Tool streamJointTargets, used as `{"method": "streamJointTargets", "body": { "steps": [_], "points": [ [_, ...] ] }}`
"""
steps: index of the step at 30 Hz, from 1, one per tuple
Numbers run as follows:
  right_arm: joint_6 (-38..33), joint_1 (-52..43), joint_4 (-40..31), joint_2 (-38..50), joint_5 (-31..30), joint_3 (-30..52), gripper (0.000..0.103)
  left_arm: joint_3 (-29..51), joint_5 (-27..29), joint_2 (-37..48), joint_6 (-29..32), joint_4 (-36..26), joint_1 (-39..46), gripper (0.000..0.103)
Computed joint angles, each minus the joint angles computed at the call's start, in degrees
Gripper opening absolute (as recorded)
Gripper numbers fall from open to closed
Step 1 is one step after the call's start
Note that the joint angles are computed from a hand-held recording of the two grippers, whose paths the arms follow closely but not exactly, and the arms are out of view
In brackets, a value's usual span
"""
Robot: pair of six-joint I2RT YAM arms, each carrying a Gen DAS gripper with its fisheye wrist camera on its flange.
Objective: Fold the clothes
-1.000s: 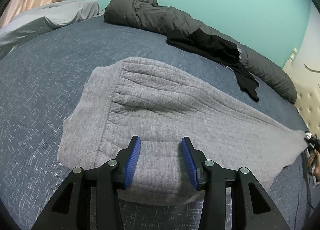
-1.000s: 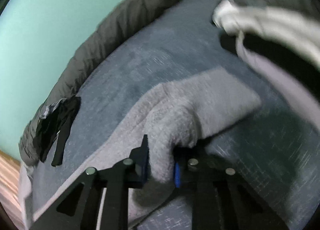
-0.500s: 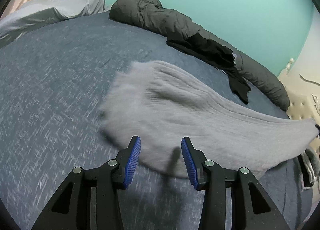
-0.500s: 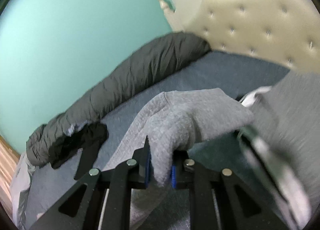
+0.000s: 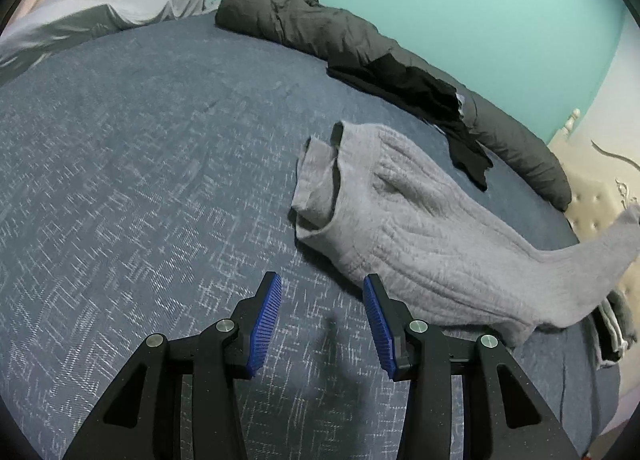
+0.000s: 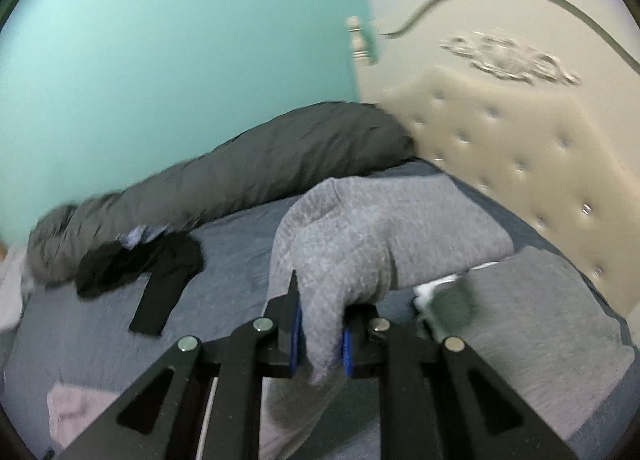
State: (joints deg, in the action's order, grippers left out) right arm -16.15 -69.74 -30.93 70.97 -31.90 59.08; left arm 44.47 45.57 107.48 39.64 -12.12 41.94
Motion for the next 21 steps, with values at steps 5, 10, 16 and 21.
{"method": "streamJointTargets", "body": {
  "steps": [5, 10, 16, 21],
  "points": [
    [3.52, 20.35, 0.68, -10.06, 13.81, -8.1, 0.015, -0.97, -1.55, 0.58, 2.97, 1.82, 0.7, 0.046],
    [11.2, 47.14, 3.16, -12.22, 32.01, -13.18, 0.015, 1.03, 0.03, 1.82, 4.82, -0.47, 1.58, 0.046],
    [22.42, 75.92, 7.23, -2.77, 47.79, -12.77, 0.015, 3.29, 1.59, 2.59, 6.33, -2.63, 2.21, 0.046],
    [28.79, 91.9, 10.09, 11.74, 52.84, -6.56, 0.015, 6.41, 2.25, 4.93, 6.12, -5.73, 2.95, 0.046]
  ]
}}
